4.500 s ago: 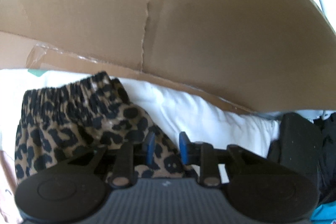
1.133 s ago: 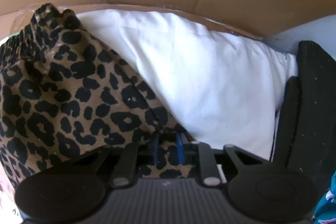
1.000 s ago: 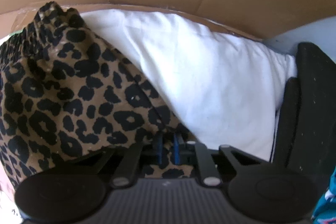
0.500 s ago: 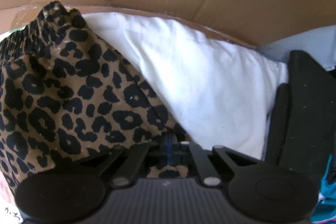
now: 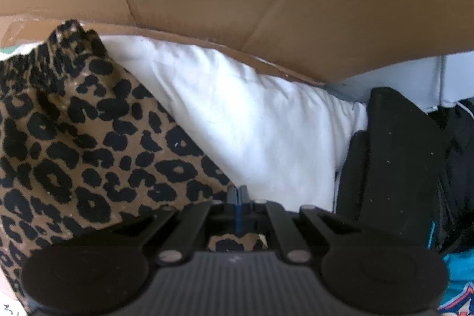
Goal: Fold clothes
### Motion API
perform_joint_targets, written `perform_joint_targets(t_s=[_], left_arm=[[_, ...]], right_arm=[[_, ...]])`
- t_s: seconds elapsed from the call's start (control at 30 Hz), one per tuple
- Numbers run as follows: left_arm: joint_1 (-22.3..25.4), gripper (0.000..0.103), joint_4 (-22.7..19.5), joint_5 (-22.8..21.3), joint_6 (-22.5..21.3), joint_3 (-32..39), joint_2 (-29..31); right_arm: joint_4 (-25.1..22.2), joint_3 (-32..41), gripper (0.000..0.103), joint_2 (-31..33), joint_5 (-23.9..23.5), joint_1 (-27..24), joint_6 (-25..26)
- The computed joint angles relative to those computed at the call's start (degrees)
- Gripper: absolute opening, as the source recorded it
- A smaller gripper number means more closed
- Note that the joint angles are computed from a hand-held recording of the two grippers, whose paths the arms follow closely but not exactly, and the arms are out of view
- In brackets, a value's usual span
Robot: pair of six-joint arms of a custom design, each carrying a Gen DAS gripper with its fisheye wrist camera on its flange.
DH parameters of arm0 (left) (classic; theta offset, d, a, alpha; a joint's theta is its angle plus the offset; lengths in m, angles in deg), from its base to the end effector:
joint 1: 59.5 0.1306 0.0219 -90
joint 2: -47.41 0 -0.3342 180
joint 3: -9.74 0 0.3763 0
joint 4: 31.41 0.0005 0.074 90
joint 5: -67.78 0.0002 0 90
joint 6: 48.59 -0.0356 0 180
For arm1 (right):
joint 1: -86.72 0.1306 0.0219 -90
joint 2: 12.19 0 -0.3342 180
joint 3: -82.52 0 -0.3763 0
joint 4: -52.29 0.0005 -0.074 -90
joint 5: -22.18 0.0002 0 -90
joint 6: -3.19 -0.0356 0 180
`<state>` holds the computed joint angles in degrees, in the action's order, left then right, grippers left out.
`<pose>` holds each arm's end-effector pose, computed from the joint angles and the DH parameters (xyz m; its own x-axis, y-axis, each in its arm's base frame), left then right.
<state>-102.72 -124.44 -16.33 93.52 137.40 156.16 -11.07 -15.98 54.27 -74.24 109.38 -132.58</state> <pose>0.3725 -0.3557 0.4637 -0.9842 -0.1524 -0.0901 -0.1222 0.9532 -0.2766 0.2980 0.1282 0.4528 -0.8042 0.4358 -0.4040 0.1789 0.8259 0.5347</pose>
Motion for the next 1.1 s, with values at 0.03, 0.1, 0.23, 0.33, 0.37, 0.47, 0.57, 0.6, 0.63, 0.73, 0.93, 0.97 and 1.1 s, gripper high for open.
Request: perform_joint_targets(t_s=[0.03,0.1,0.23,0.33,0.37,0.47,0.57,0.6,0.63,0.73,0.93,0.97,1.1], left_arm=[[0.0,0.0,1.0,0.1,0.2,-1.3,-0.3],[0.1,0.0,3.0,0.2,0.5,-3.6,-0.5],[0.0,0.0,5.4,0.1,0.5,-6.4,-1.0],[0.2,0.0,5.6,0.2,0.4,-6.7,-1.3],[0.3,0.0,5.7,0.4,0.5,-6.7,-1.3],[0.1,0.0,6.1,0.3,0.3,-6.7,-1.0],[0.2,0.0,5.9,0.3,-1.2,-7.3,-2.1],[0.1,0.0,6.0,0.3,-2.1,-7.3,-2.1],[0.1,0.0,6.1,0.3,-2.9,-7.4,-2.2],[0.4,0.0,6.6,1.1,-3.2,-7.8,-2.5],[0.3,0.001,5.3,0.9,-5.9,-5.8,-1.1],[0.2,0.003,5.0,0.9,-7.3,-5.2,-1.0],[0.2,0.011,4.1,0.6,-10.0,-2.4,-1.0]], right_arm=[[0.0,-0.1,0.003,0.1,0.0,0.0,0.0],[-0.4,0.1,0.003,0.3,-0.2,-0.1,0.1],[-1.9,1.4,0.005,0.8,0.0,-0.2,-0.3],[-4.2,3.4,0.006,0.9,3.7,0.8,1.3],[-4.5,4.0,0.006,0.9,4.8,1.0,1.6],[-4.8,5.4,0.006,0.8,7.4,1.7,2.7],[-3.2,5.6,0.006,1.0,5.7,1.9,4.7],[-2.7,5.7,0.006,1.5,4.8,2.0,4.9],[-2.2,5.7,0.006,2.0,4.0,2.1,5.0],[-1.0,5.8,0.006,3.8,2.5,2.6,4.9],[-1.4,5.2,0.007,7.0,1.6,2.6,5.1],[-1.5,4.9,0.004,7.2,1.2,2.3,4.8],[-0.8,3.6,0.004,6.6,1.4,2.4,4.7]])
